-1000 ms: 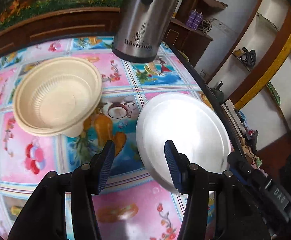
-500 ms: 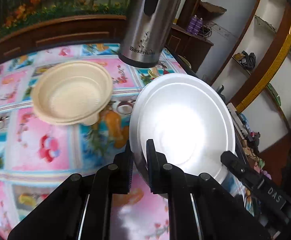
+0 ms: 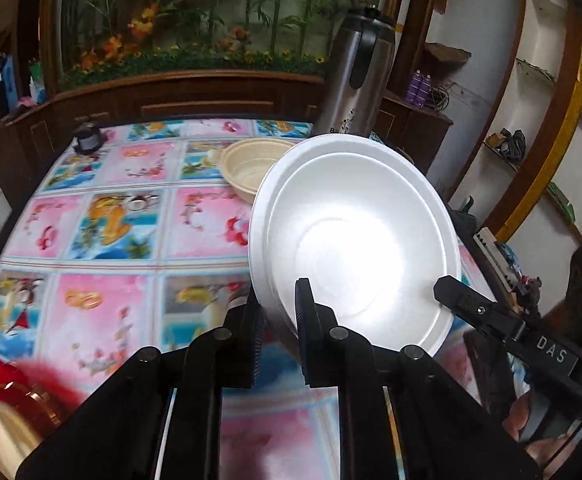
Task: Organize plates and bowls
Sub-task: 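Carry the white foam bowl toward the plate stack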
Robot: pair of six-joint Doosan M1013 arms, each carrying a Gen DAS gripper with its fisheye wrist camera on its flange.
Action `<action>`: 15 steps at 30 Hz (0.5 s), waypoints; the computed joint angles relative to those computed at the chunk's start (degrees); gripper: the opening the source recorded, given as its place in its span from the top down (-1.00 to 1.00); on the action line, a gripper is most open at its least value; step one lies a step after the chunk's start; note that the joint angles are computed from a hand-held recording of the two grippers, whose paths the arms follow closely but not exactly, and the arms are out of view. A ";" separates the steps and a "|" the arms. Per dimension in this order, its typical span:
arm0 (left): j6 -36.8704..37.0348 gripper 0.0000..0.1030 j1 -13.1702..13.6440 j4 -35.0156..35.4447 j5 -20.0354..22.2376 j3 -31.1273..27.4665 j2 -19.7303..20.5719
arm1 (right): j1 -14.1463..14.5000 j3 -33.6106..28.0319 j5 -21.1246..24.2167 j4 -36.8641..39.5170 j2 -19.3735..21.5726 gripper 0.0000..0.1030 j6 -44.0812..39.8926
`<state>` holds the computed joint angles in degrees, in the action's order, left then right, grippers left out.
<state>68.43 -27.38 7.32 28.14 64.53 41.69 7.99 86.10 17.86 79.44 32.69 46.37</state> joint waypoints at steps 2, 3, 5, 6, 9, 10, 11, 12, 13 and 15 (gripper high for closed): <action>-1.66 0.76 0.19 1.66 -2.05 3.93 -2.17 | 0.61 1.09 0.93 0.88 -0.62 0.82 -1.64; -1.18 0.76 0.51 0.68 -3.73 6.43 -3.46 | 0.94 1.51 1.41 0.80 -0.89 0.82 -1.93; -1.59 0.74 0.74 0.98 -5.00 9.55 -5.04 | 1.90 2.65 1.54 -0.51 -1.71 0.81 -1.80; -0.87 0.74 1.05 -0.48 -6.53 11.61 -5.99 | 2.32 3.20 1.60 -0.78 -2.10 0.81 -2.27; 1.30 0.71 1.55 -3.10 -8.37 15.62 -7.67 | 3.55 4.64 1.67 -3.19 -3.10 0.81 -1.71; 2.56 0.71 1.87 -4.98 -9.25 17.15 -8.21 | 4.05 5.28 1.82 -3.95 -3.46 0.81 -1.47; 2.79 0.71 1.96 -5.46 -9.58 18.04 -8.55 | 4.38 5.53 1.96 -5.43 -3.61 0.81 -0.44; 2.85 0.71 2.06 -5.90 -9.87 19.00 -8.88 | 4.87 5.91 2.02 -7.16 -3.78 0.81 0.77; 3.79 0.71 2.34 -7.76 -10.53 20.09 -9.23 | 5.27 6.25 2.04 -7.94 -3.89 0.81 1.21; 6.03 0.71 2.69 -10.54 -10.70 21.16 -9.47 | 6.04 6.54 1.98 -11.86 -3.97 0.81 4.14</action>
<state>74.46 -24.69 -3.22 17.44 85.70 32.22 14.04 92.64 19.84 67.57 28.72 50.52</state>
